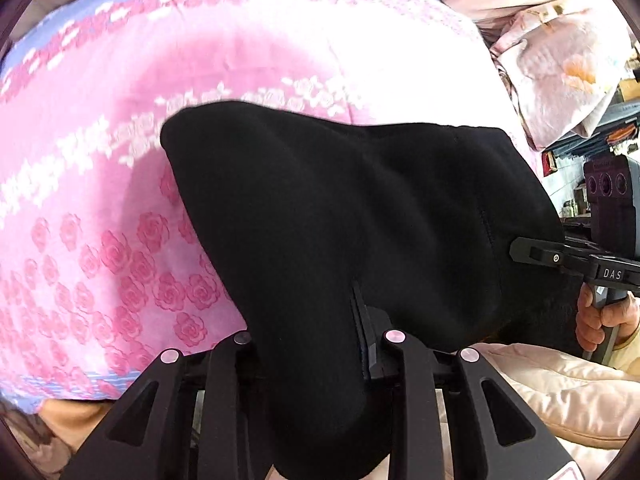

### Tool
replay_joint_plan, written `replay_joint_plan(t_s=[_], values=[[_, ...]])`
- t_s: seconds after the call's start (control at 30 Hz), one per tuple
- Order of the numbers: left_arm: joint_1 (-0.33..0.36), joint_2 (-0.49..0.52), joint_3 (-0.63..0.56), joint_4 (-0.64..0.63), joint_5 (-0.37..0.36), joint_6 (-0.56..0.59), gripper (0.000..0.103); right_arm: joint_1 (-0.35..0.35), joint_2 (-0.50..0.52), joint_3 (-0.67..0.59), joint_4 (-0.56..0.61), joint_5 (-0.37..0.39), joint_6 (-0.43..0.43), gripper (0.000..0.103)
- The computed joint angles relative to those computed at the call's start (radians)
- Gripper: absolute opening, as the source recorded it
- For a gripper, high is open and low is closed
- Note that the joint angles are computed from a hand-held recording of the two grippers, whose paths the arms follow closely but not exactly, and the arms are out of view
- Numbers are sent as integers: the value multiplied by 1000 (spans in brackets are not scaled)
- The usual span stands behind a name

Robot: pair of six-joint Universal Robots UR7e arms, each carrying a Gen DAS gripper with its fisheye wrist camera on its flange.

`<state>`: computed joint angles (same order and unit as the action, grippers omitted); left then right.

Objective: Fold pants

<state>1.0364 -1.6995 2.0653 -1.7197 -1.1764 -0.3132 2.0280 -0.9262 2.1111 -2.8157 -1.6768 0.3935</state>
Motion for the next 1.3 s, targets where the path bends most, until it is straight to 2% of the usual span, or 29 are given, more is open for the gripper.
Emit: replay_joint_plan(t_s=[0.2,0.3,0.5,0.6,0.67,0.77,0.9,1.03,1.17,1.23,1.27,1.3], values=[[-30,-11,-30,10,5,9,23,35,-37,-10,-9,-7,-10,33],[-31,-78,-69,74,1,40,23,53,-75,-21,-9,-7,-22,33],[-106,-77,-171,53,-7,75,23,108,-98,-106,-45,-29,-66,33],[-126,-58,-215,-7,13,123,23,125,-78,-179,-70,-41,-136,33],[-136,-36,-247,-67,33,170,23,123,-48,-243,-91,-46,-213,33],[-122,20,-285,-185,69,261,23,109,12,-333,-133,-58,-318,33],[-54,131,-347,-366,89,378,23,42,114,-463,-163,-27,-410,33],[46,257,-395,-527,71,492,23,-66,254,-598,-161,21,-442,33],[201,425,-420,-715,51,569,24,-184,403,-703,-121,13,-400,35],[270,499,-436,-741,41,567,25,-234,471,-747,-61,-31,-354,39],[313,545,-447,-736,53,536,26,-269,501,-740,-55,-56,-333,49],[340,575,-457,-721,62,514,29,-284,495,-713,-91,-39,-328,50]])
